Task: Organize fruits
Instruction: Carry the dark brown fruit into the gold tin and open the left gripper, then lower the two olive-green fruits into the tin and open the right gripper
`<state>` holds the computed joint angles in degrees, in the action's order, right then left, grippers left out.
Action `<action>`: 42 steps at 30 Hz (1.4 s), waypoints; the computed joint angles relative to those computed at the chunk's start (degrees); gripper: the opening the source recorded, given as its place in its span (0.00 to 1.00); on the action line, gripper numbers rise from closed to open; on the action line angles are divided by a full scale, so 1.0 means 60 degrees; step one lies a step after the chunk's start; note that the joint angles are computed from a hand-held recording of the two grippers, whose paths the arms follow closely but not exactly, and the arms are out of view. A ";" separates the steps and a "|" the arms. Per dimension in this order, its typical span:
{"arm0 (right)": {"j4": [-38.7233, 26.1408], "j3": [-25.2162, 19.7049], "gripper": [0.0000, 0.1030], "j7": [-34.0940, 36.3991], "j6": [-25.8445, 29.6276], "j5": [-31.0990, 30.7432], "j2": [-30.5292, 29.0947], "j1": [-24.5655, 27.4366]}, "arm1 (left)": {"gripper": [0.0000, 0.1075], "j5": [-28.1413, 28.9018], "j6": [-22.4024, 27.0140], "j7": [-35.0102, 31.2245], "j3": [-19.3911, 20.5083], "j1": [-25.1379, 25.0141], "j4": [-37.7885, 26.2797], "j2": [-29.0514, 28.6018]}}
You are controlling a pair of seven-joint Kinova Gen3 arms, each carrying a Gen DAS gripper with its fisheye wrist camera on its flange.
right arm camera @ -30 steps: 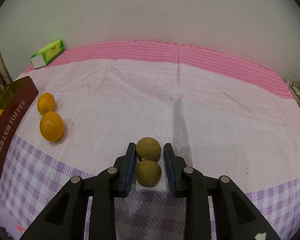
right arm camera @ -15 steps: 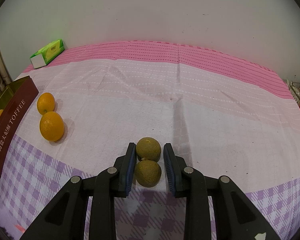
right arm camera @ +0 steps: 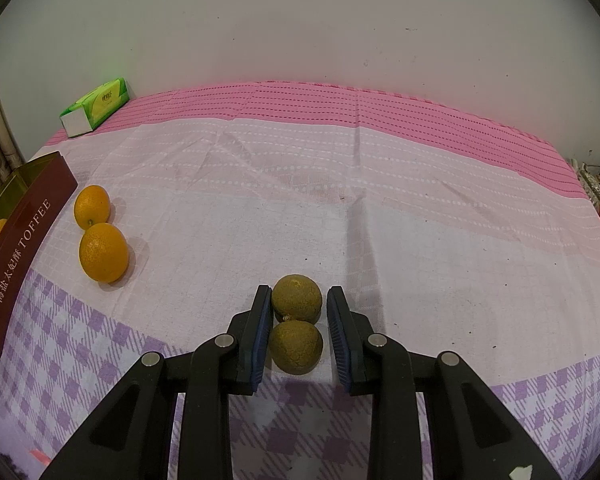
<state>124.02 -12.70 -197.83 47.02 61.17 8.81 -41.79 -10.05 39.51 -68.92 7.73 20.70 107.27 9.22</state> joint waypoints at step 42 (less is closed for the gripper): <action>-0.0056 0.0014 0.26 0.0037 0.0071 -0.0037 0.0047 -0.0028 | 0.63 -0.2968 0.0123 0.2689 0.0179 -0.0184 0.0517 -0.1233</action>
<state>123.68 -12.61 -197.61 47.44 60.95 9.10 -41.96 -27.86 40.25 -52.79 8.80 19.60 110.37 1.83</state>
